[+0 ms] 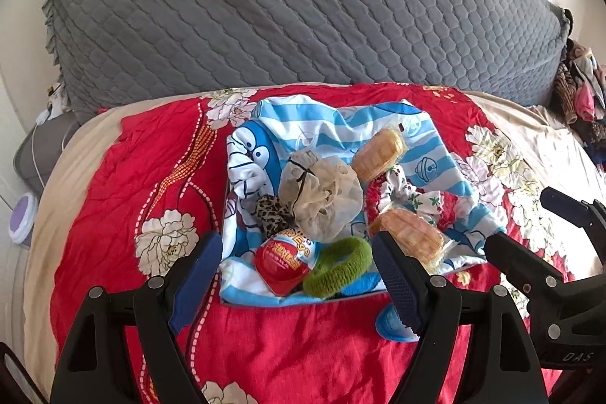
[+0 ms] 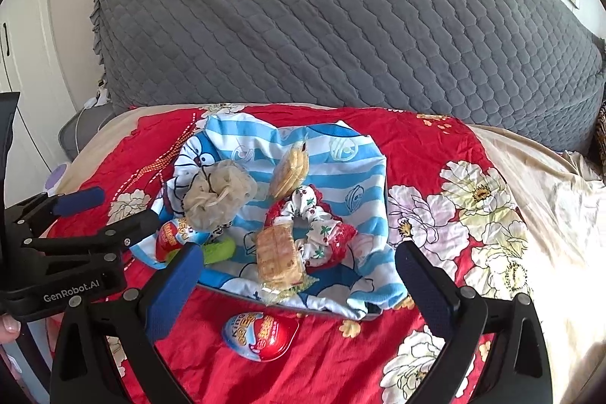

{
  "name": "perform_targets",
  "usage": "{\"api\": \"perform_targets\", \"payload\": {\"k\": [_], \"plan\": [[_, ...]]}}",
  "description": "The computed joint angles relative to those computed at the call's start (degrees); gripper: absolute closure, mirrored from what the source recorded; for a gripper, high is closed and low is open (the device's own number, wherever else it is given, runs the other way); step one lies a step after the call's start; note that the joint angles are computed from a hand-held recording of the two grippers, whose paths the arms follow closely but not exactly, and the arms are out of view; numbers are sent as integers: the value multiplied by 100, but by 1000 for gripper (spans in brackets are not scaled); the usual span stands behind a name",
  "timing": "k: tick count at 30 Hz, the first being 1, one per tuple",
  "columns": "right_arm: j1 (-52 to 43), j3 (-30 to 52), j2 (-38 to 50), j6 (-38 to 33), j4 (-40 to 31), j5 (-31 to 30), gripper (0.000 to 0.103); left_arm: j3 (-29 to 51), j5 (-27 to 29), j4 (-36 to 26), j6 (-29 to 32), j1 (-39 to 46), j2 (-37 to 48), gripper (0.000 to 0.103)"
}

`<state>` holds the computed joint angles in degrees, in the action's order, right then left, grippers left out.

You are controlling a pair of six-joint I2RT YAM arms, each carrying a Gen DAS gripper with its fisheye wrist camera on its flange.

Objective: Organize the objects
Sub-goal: 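Withdraw both tools up and back from the tray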

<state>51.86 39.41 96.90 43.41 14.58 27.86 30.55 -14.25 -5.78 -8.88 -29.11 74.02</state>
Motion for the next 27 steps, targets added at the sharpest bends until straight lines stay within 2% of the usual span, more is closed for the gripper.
{"api": "perform_targets", "payload": {"k": [27], "plan": [[1022, -122, -489, 789, -805, 822, 1, -499, -446, -1142, -413, -542, -1634, 20]]}}
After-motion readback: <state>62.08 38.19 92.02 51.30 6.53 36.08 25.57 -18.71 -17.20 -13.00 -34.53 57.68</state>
